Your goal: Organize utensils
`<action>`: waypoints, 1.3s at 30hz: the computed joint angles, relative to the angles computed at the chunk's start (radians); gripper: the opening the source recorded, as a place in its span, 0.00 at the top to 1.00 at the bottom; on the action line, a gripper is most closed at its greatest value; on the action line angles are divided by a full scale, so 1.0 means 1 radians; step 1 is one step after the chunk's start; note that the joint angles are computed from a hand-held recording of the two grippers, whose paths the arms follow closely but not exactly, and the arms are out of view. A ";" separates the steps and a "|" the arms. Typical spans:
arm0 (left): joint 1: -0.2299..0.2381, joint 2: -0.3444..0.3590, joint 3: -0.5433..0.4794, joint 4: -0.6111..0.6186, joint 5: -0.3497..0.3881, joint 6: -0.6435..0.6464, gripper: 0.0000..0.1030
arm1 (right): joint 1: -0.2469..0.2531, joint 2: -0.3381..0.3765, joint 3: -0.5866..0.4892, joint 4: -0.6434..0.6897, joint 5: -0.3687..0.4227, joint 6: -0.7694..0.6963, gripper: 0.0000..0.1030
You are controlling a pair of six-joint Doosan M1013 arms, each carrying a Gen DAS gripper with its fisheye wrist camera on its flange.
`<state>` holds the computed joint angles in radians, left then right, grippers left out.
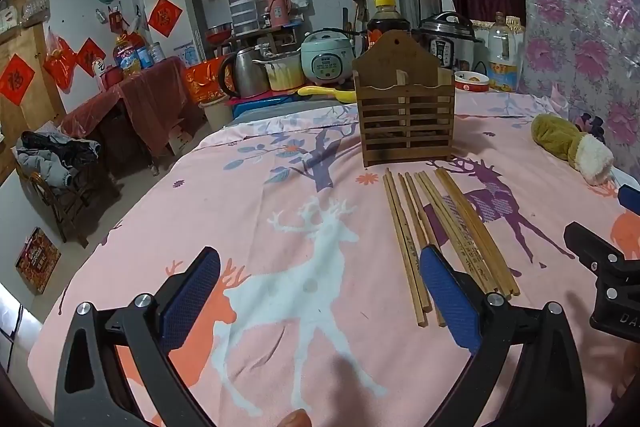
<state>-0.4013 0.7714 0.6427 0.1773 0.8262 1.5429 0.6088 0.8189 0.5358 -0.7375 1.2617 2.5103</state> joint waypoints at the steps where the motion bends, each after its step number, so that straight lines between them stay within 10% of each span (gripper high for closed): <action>1: 0.000 0.000 0.000 0.000 0.000 0.000 0.05 | 0.000 0.000 0.000 0.000 -0.001 0.001 0.05; 39: 0.002 0.011 -0.018 -0.016 0.023 0.009 0.05 | -0.001 -0.003 0.002 0.005 -0.001 0.000 0.05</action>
<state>-0.3996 0.7823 0.6250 0.1616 0.8491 1.5524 0.6081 0.8163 0.5373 -0.7327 1.2609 2.5105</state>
